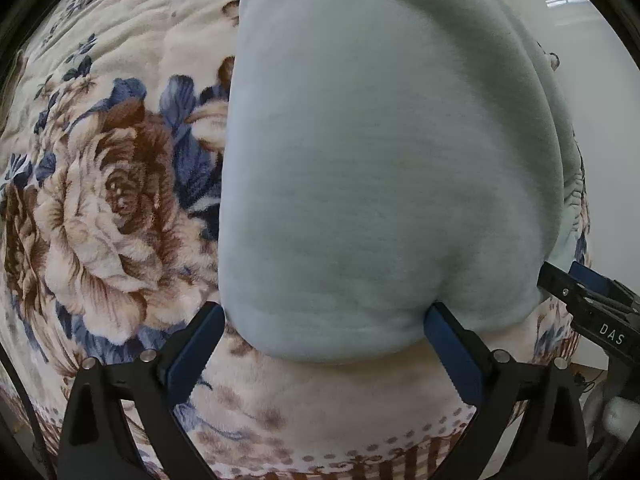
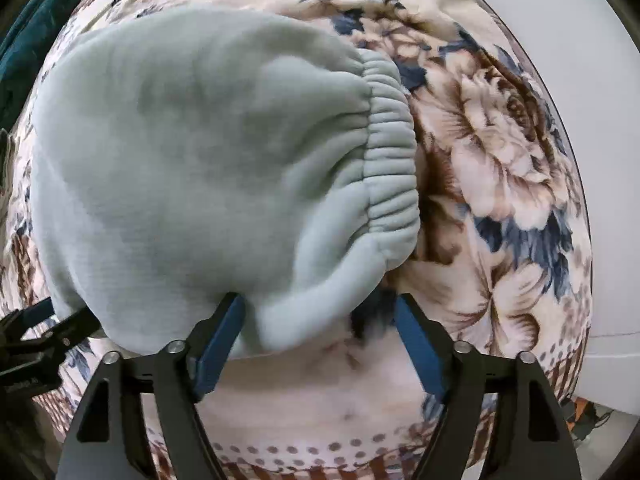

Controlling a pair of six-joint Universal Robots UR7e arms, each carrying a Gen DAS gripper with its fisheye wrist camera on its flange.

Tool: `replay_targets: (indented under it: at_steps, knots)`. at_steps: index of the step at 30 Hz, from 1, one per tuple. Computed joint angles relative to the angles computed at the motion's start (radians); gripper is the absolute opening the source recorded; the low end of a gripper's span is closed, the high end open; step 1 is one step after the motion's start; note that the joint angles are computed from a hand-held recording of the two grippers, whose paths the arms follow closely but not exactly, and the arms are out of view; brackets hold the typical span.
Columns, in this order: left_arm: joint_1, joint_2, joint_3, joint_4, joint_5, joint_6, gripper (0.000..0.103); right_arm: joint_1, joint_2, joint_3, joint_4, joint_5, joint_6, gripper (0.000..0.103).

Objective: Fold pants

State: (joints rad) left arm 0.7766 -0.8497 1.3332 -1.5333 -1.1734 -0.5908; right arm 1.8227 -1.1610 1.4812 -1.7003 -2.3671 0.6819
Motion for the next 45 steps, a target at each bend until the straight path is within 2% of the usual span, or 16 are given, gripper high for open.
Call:
replay_targets:
  at_steps: [5, 8, 10, 12, 16, 19, 20, 21, 23, 25, 27, 31, 35, 39, 45]
  knots:
    - [-0.005, -0.006, 0.002, 0.004, -0.014, -0.037, 0.103, -0.014, -0.029, 0.021, 0.026, 0.018, -0.007, 0.089]
    - [-0.024, -0.038, 0.005, -0.013, 0.008, -0.051, 0.103, -0.040, -0.065, 0.046, -0.048, 0.060, -0.066, 0.090]
    - [-0.037, -0.063, 0.005, -0.055, 0.044, -0.041, 0.103, -0.055, -0.101, 0.071, -0.128, 0.118, -0.117, 0.090]
    - [-0.028, -0.072, -0.019, -0.094, 0.041, -0.019, 0.103, -0.085, -0.142, 0.091, -0.211, 0.201, -0.170, 0.094]
    - [0.034, -0.037, -0.105, -0.135, -0.019, -0.004, 0.103, -0.175, -0.208, 0.126, -0.384, 0.397, -0.278, 0.094]
    - [0.079, 0.008, -0.153, -0.183, -0.097, 0.009, 0.103, -0.250, -0.196, 0.103, -0.408, 0.521, -0.349, 0.094]
    - [0.094, 0.035, -0.185, -0.183, -0.133, 0.019, 0.103, -0.296, -0.189, 0.100, -0.412, 0.599, -0.368, 0.095]
    - [0.110, 0.048, -0.187, -0.221, -0.201, 0.053, 0.103, -0.318, -0.178, 0.098, -0.414, 0.659, -0.373, 0.095]
    - [0.126, 0.084, -0.206, -0.239, -0.268, 0.090, 0.103, -0.376, -0.145, 0.085, -0.405, 0.804, -0.384, 0.095]
    - [0.129, 0.112, -0.224, -0.226, -0.272, 0.116, 0.103, -0.420, -0.127, 0.093, -0.412, 0.893, -0.403, 0.095]
    - [0.130, 0.120, -0.226, -0.229, -0.264, 0.131, 0.103, -0.455, -0.104, 0.101, -0.413, 0.978, -0.449, 0.100]
    - [0.143, 0.097, -0.206, -0.290, -0.321, 0.114, 0.103, -0.465, -0.057, 0.064, -0.372, 1.045, -0.530, 0.103]
    - [0.161, 0.051, -0.146, -0.413, -0.397, 0.119, 0.103, -0.459, -0.033, 0.035, -0.320, 1.113, -0.597, 0.103]
    - [0.194, 0.077, -0.157, -0.398, -0.416, 0.147, 0.103, -0.447, 0.003, 0.002, -0.278, 1.101, -0.630, 0.103]
    - [0.242, 0.139, -0.243, -0.288, -0.436, 0.217, 0.103, -0.465, 0.042, -0.027, -0.247, 1.114, -0.630, 0.103]
